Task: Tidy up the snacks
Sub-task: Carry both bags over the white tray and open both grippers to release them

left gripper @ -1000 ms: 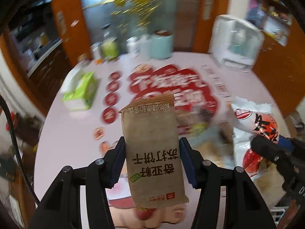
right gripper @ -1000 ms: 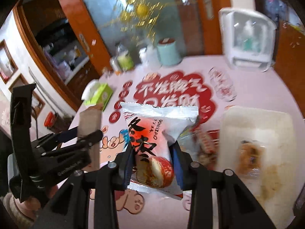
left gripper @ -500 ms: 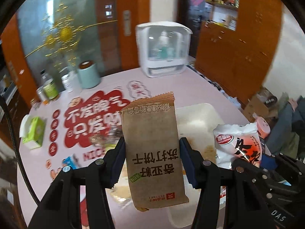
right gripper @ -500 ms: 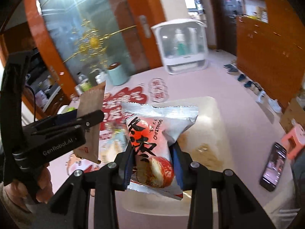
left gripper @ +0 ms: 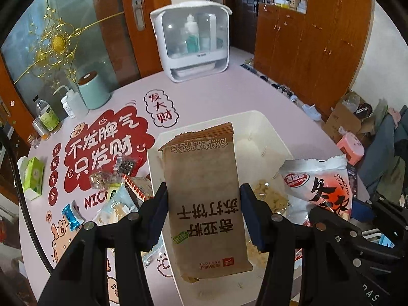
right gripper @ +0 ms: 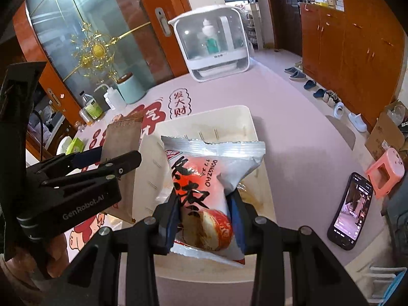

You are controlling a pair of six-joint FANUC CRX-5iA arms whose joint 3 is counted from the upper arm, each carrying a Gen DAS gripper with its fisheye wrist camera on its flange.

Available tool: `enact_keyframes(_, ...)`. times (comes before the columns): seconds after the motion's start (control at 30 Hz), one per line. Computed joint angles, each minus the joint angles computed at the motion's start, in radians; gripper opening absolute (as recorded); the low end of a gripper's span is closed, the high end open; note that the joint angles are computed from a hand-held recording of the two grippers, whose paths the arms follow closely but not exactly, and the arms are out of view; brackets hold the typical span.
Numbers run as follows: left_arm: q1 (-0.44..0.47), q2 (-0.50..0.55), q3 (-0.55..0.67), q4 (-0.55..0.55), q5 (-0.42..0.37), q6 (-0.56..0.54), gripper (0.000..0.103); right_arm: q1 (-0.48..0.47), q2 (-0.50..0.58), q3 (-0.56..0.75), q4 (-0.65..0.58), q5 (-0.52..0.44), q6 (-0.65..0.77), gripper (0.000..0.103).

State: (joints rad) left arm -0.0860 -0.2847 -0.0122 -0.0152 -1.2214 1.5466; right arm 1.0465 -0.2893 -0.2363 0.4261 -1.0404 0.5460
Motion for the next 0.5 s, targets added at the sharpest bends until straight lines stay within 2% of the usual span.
enact_keyframes(0.27,-0.018,0.034,0.015,-0.043,-0.022,0.040,0.054,-0.037,0.024,0.023,-0.079,0.004,0.081,0.037)
enact_keyframes(0.5,-0.026,0.048,0.021,-0.061,-0.029,0.050,0.054,-0.041,0.051,0.044,-0.099,-0.004,0.116,0.038)
